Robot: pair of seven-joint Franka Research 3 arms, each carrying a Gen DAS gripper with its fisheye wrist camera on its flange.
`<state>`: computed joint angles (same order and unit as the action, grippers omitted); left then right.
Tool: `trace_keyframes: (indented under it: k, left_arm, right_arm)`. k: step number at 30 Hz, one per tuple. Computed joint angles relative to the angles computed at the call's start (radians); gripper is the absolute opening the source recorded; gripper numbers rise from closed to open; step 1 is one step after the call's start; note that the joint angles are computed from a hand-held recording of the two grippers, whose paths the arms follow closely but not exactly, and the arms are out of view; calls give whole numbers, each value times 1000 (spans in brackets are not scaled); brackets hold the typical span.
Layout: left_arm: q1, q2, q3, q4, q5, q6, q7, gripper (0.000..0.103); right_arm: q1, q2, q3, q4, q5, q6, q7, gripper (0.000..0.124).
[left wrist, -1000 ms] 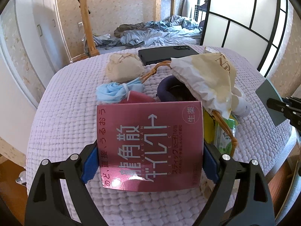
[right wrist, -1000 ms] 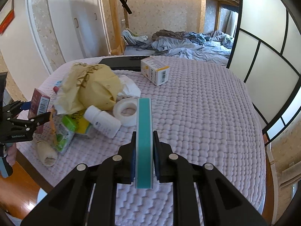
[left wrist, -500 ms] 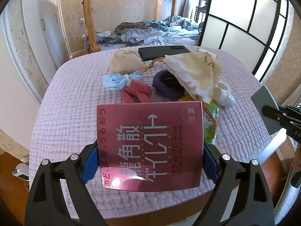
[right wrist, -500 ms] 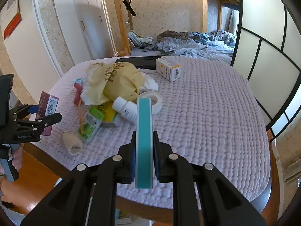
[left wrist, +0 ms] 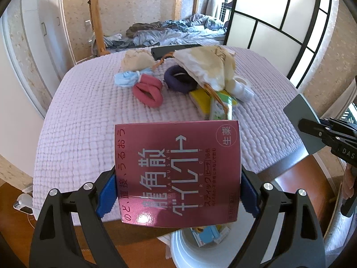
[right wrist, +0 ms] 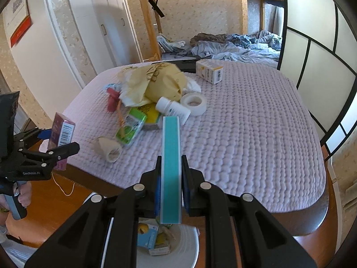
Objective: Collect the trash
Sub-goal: 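Carry the pink box and teal nail file in both tools over the bin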
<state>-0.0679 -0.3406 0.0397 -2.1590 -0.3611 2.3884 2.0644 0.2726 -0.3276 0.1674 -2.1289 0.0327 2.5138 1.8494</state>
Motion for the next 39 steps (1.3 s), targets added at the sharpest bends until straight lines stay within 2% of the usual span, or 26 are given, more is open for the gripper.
trace_keyframes:
  k: [17,28,39]
  left_arm:
    - [-31,-105,21,-85,-14,-95,69,90]
    - [-56,-145,30,-125,-20,-159,118,90]
    - [-57,-156,25,-154,-7,-185,141,90]
  right_arm:
    - [43,-98,38,-83,39,-80,45,16]
    - [69,-118,48,-106,62,-142,71,16]
    - [90,-116,49,-119,82,-166,74,16]
